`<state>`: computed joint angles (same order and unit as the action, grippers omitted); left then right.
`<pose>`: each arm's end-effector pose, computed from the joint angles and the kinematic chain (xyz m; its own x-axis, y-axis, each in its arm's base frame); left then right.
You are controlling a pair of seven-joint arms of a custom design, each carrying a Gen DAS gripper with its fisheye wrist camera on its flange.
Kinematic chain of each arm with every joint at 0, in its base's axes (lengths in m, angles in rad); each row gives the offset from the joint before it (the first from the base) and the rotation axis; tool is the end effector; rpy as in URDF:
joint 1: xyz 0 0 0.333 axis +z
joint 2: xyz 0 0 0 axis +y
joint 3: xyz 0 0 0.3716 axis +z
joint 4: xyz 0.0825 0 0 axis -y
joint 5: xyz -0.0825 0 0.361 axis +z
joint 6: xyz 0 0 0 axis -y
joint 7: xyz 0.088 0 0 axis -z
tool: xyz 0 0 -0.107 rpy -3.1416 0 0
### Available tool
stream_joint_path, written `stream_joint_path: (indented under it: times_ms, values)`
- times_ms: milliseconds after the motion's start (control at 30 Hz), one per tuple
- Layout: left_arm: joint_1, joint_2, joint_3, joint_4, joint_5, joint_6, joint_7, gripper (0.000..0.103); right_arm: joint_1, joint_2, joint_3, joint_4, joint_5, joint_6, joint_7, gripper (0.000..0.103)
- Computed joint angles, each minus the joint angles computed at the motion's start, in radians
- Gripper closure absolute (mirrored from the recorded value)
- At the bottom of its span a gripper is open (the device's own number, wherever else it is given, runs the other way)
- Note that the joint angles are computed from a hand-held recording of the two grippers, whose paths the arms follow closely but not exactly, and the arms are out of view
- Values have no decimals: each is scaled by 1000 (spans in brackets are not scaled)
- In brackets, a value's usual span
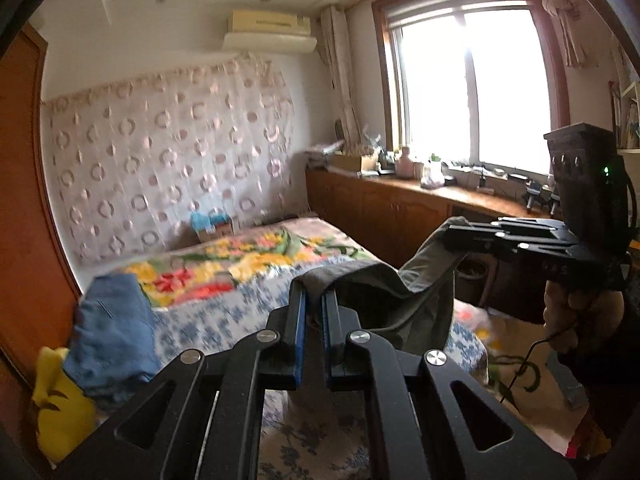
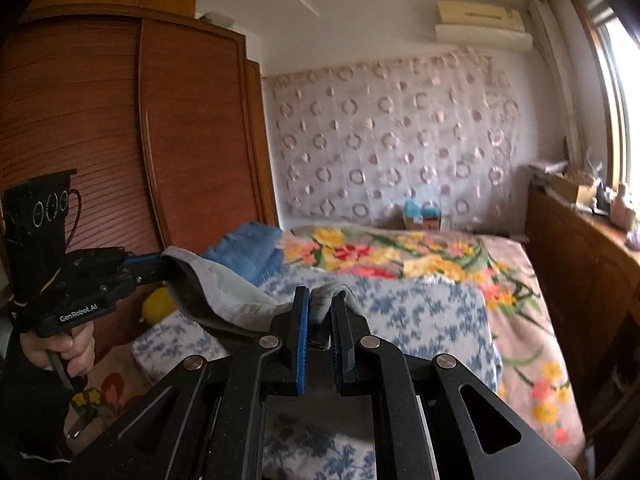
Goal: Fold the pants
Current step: 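Lift the gripped pants high above the bed with both grippers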
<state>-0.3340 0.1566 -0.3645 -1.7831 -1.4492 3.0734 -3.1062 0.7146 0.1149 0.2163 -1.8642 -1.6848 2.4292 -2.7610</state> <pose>0.5310 -0.3184 0.6038 -0.7251 -0.6854 -0.0672 -0.1979 0.3008 -0.9329 0.3754 0.4875 0.5719 0.1907 -0.9806 -0.0444 -0.2502 -0.0048 -0.9682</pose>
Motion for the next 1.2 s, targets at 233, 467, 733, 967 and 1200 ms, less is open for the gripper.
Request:
stream_joint_path:
  times_ms: [233, 467, 733, 967, 1200]
  values:
    - [-11, 122, 31, 82, 257, 42, -227, 96, -22, 68, -31, 76, 21, 67, -65, 94]
    - [-137, 271, 229, 264, 647, 34, -604, 96, -26, 205, -103, 328, 241, 74, -383, 94]
    - [-132, 387, 260, 461, 820, 10, -742, 96, 31, 354, -197, 621, 333, 47, -577, 94]
    - [-111, 409, 265, 397, 913, -11, -849, 96, 10, 455, -230, 687, 509, 126, -706, 94]
    - [-55, 382, 202, 327, 971, -19, -919, 96, -7, 523, -231, 827, 724, 101, -923, 94]
